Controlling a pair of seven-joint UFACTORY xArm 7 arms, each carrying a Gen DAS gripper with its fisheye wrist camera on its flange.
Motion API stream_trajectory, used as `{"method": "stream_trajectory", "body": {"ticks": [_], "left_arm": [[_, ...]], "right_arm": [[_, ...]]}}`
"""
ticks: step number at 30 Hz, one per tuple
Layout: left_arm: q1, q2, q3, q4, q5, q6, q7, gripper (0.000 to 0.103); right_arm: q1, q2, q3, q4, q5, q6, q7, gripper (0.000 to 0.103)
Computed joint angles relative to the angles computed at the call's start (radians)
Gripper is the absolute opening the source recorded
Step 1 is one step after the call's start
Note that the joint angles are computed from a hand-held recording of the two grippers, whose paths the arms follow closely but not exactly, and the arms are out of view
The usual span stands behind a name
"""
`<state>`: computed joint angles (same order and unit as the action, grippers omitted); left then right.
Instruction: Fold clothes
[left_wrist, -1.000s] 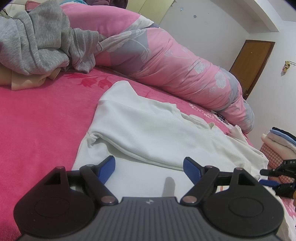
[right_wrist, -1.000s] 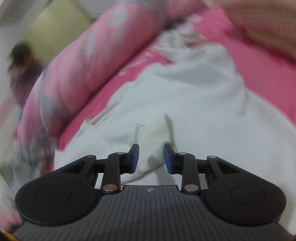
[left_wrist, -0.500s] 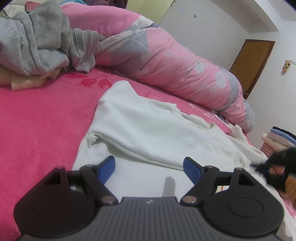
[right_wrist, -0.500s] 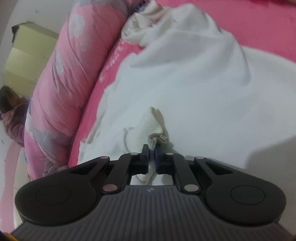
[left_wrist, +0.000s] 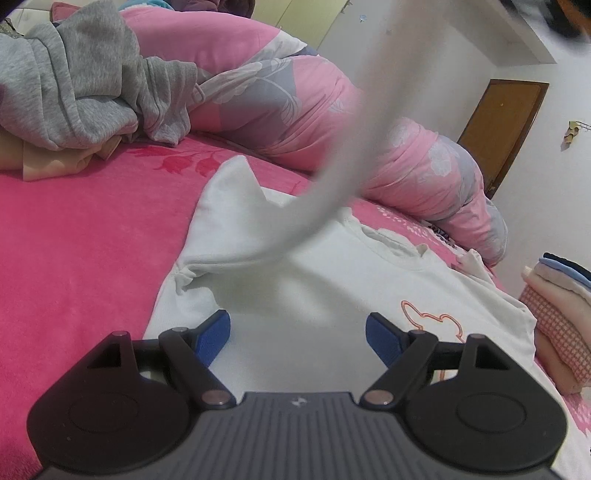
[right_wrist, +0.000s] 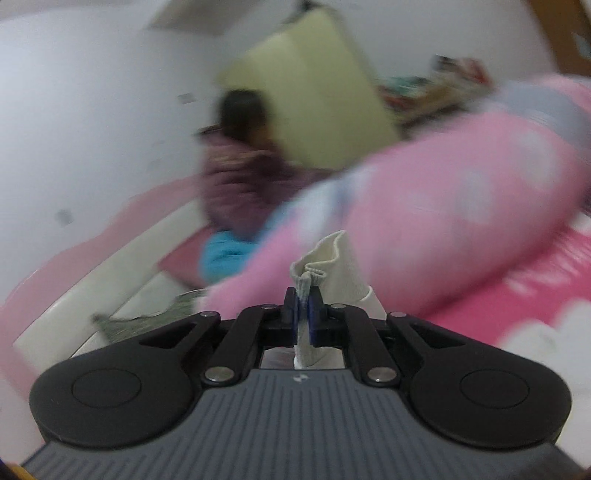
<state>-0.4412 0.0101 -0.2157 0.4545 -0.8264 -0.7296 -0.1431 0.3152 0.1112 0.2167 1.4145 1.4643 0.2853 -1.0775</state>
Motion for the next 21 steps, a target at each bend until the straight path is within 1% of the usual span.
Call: {"method": "stream_trajectory", "body": {"ticks": [3,5,7,9,11,15,17,21], "left_arm": [[0.001,-0.002,0.0,-0.002,0.004,0.0,-0.005,0.082],[0.002,-0.003,0.001,-0.004,0.008,0.0,-0.009,0.082],[0.003,-0.004,0.001,-0.007,0.013,-0.001,-0.015,0.082],[0.003,-0.005,0.0,-0.009,0.014,-0.003,-0.017,0.082],[0.003,-0.003,-0.001,-0.009,0.014,-0.005,-0.019,0.082],[0.005,-0.001,0.001,-0.011,0.024,-0.007,-0.029,0.082],[0.005,-0.001,0.002,-0.01,0.026,-0.006,-0.031,0.082],[0.006,-0.001,0.002,-0.011,0.029,-0.007,-0.036,0.082]], "right_arm": [[0.068,0.082,0.057,0.122,-0.084,-0.005,0.017,0.004],[0.111,0.138,0.096,0.182,-0.159,-0.007,0.024,0.004],[0.156,0.194,0.131,0.23,-0.26,0.002,0.059,0.004],[0.211,0.263,0.153,0.299,-0.384,0.02,0.113,0.004],[0.282,0.336,0.145,0.369,-0.532,0.054,0.209,0.004],[0.416,0.449,0.093,0.469,-0.794,0.125,0.38,0.003],[0.443,0.483,0.096,0.487,-0.866,0.134,0.405,0.003],[0.468,0.534,0.116,0.508,-0.971,0.139,0.44,0.004]]}}
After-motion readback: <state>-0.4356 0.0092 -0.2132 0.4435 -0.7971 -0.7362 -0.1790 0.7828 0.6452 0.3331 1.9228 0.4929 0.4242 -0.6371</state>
